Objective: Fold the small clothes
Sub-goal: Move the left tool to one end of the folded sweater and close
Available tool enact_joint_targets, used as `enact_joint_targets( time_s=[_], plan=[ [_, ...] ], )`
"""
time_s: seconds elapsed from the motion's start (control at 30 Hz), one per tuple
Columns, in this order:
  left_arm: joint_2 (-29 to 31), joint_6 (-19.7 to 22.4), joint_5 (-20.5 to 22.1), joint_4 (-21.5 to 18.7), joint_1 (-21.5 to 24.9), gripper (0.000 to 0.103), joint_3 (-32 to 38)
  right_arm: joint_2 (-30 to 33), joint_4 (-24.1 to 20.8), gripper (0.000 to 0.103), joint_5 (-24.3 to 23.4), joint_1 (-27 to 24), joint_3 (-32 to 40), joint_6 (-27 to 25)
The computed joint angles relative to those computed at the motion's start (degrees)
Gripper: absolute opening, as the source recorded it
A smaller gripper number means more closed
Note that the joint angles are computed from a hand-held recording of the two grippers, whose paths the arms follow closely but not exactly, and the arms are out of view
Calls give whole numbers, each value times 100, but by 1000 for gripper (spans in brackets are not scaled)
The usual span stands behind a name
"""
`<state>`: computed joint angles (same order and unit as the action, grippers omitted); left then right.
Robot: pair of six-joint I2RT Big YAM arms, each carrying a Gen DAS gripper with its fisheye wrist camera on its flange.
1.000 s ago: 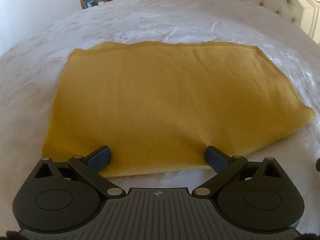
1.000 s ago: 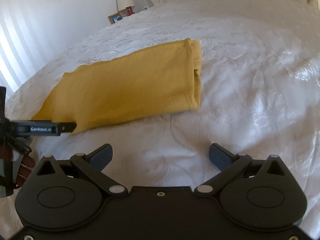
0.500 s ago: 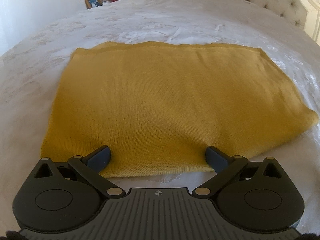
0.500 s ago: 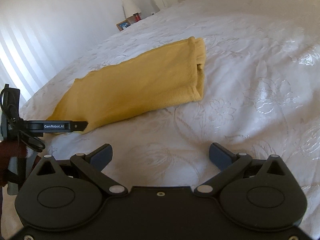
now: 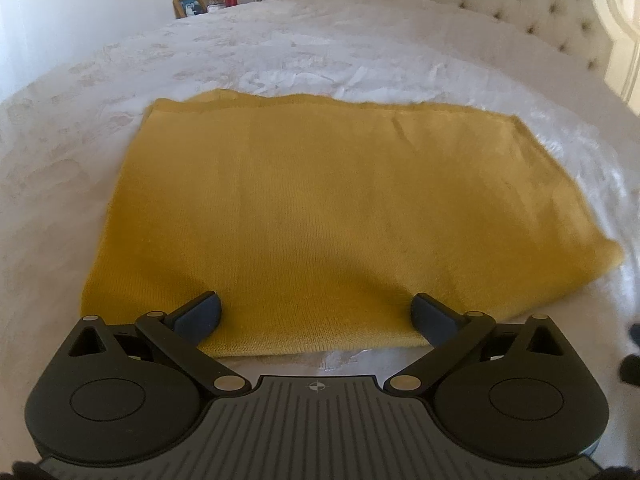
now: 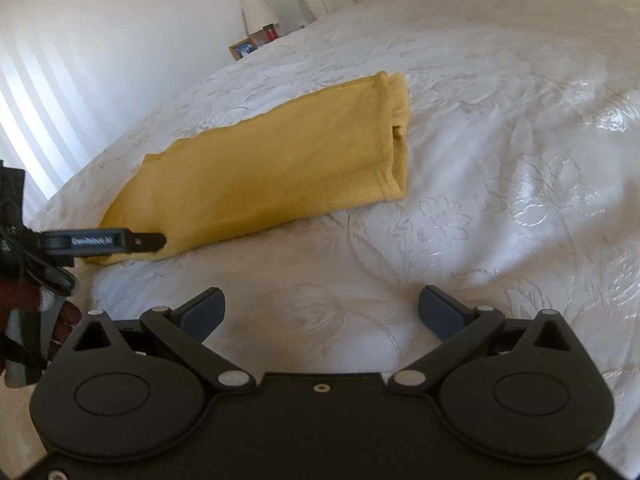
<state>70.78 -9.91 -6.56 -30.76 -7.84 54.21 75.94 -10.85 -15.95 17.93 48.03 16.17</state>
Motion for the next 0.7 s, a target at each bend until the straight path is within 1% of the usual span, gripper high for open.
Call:
enact_joint_targets(
  time_s=[0.1, 0.13, 0.23, 0.3, 0.37, 0.4, 0.57, 0.7],
  plan=[
    [-112, -67, 527, -63, 200, 103, 15, -15, -15, 103, 30, 14, -6, -55],
    [-160, -116, 613, -50, 263, 103, 8, -24, -27, 103, 49, 23, -7, -79],
    [-320, -260, 600, 19, 462, 103, -5, -44, -146, 103, 134, 67, 32, -183],
    [-355, -240, 656, 21, 646, 103, 51, -46, -237, 103, 226, 114, 67, -290],
    [-346, -135, 631, 15, 810, 103, 129, -61, -213, 103, 282, 159, 51, -401],
    [-323, -60, 630, 1, 907, 103, 176, -71, -182, 103, 280, 174, 35, -448],
    [-153, 223, 634, 13, 1327, 103, 356, -145, 242, 103, 78, 223, -137, -620],
    [125, 368, 966, -64, 1589, 103, 499, -186, 614, 103, -76, 271, -272, -636]
  ],
)
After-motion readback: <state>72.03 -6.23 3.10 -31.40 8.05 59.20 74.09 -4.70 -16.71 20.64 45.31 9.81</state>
